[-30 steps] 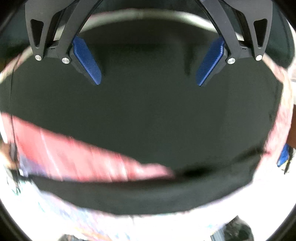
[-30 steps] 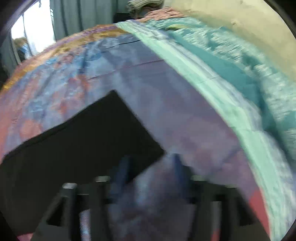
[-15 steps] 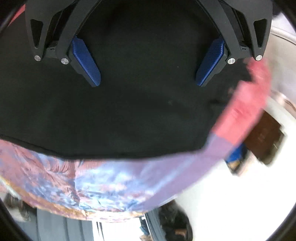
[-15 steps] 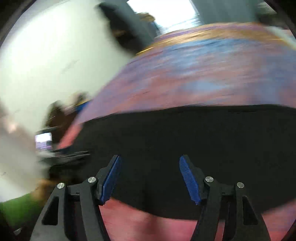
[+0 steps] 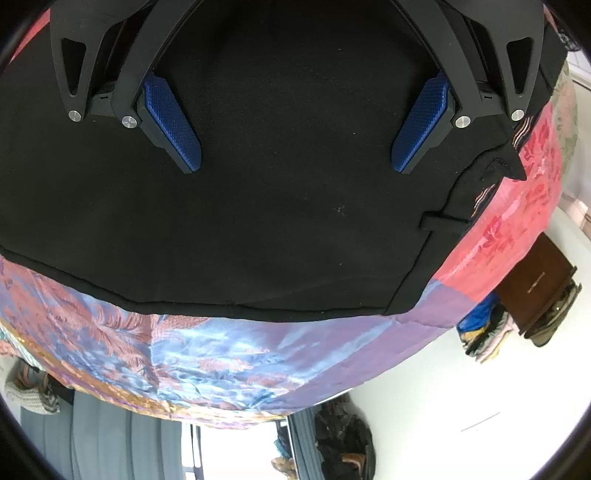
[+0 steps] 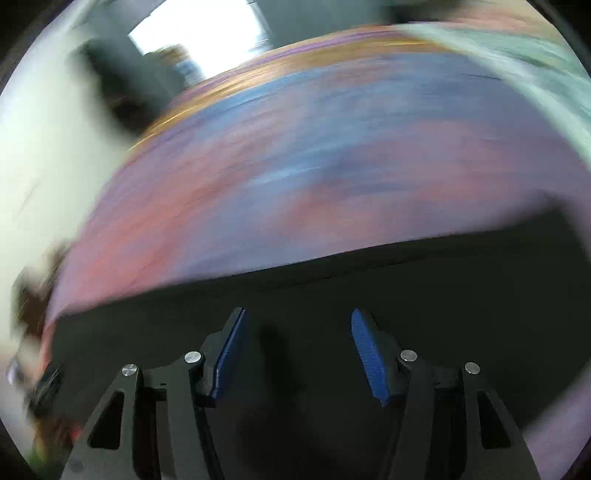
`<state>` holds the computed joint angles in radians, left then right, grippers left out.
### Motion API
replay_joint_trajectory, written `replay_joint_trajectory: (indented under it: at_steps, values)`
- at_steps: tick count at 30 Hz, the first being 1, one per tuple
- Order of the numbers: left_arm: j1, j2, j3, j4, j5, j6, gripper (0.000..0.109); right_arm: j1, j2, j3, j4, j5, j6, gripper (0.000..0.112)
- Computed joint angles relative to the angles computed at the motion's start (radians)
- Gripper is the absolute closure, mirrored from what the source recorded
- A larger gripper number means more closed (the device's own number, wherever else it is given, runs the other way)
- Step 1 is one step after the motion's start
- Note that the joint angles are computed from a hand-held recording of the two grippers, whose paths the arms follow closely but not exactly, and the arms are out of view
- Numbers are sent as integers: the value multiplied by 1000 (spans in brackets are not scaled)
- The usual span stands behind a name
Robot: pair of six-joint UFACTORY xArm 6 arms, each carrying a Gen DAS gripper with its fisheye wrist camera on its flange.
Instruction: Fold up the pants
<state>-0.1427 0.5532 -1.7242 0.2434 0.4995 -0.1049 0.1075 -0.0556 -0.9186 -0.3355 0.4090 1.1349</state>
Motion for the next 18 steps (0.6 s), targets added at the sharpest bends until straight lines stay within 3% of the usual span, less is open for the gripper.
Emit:
replay_joint_trajectory:
  at_steps: [3,4,5,6,7,10,12,13,15,18]
  values:
    - [-1,1,5,29,-9,-20,6,-113,-251,197,-146,199,224,55]
    - [-1,-1,8,36,-11,-23,6,-127,-318,240,-167,220,255,66]
    - [-1,0,8,37,-11,-23,6,-121,-380,259,-181,283,279,62]
    - [-1,1,5,33,-9,-21,6,-89,-409,252,-229,387,324,49]
    - [0,2,5,30,-9,-18,6,-45,-436,246,-264,454,356,49]
    - [0,1,5,30,-8,-17,6,155,-548,278,-305,466,443,49]
    - [0,2,4,29,-7,-17,6,363,-589,284,-342,426,547,41]
    - [0,2,5,31,-7,-19,6,468,-573,271,-348,378,587,33]
    - [0,3,3,33,-5,-19,6,654,-494,223,-396,344,723,32]
    - [0,6,-6,26,8,-11,6,819,-389,189,-313,330,801,32]
